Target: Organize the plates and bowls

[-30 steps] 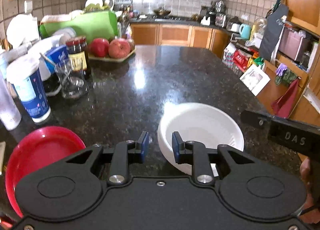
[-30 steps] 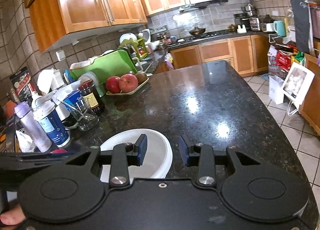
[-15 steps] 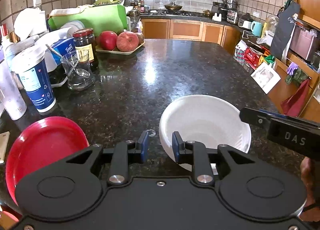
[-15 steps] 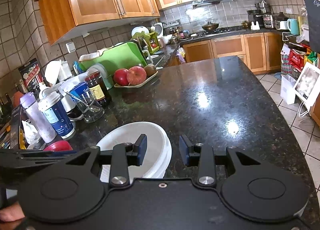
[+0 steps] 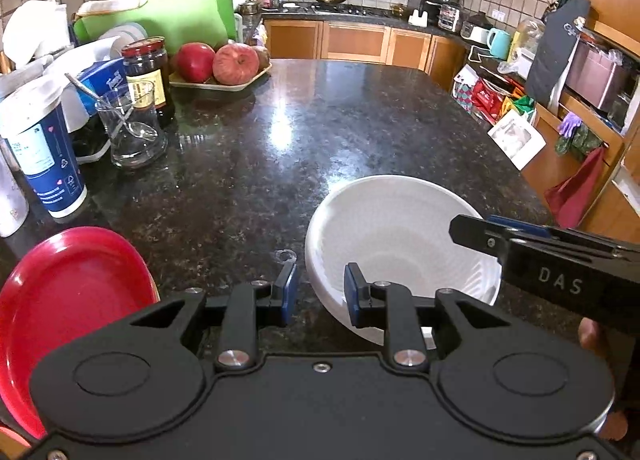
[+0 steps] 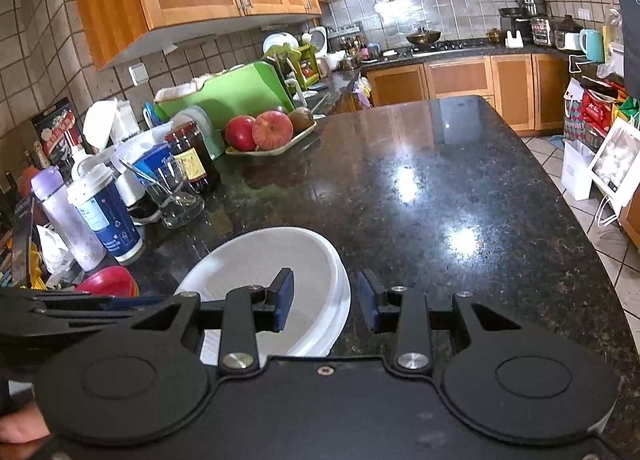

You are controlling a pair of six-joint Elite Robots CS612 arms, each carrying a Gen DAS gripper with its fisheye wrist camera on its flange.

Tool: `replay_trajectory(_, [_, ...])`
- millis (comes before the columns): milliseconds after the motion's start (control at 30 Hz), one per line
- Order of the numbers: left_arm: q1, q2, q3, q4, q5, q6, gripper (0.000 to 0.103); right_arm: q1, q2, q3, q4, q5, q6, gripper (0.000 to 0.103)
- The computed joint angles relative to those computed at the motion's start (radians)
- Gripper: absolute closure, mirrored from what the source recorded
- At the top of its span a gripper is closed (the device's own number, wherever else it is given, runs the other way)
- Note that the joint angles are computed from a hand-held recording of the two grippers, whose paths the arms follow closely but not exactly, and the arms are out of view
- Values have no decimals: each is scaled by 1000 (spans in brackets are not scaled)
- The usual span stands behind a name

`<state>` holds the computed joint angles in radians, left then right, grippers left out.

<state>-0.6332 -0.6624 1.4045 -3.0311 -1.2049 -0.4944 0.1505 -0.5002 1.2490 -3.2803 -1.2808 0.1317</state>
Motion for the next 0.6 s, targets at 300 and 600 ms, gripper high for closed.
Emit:
replay_trajectory(300, [9,8,-14,16,-31,10,67,4,6,-25,74,-16,-3,65])
replay_trajectory(600, [17,19,-39,57,-48,6,64,4,9,-47,144,-3,-17,65])
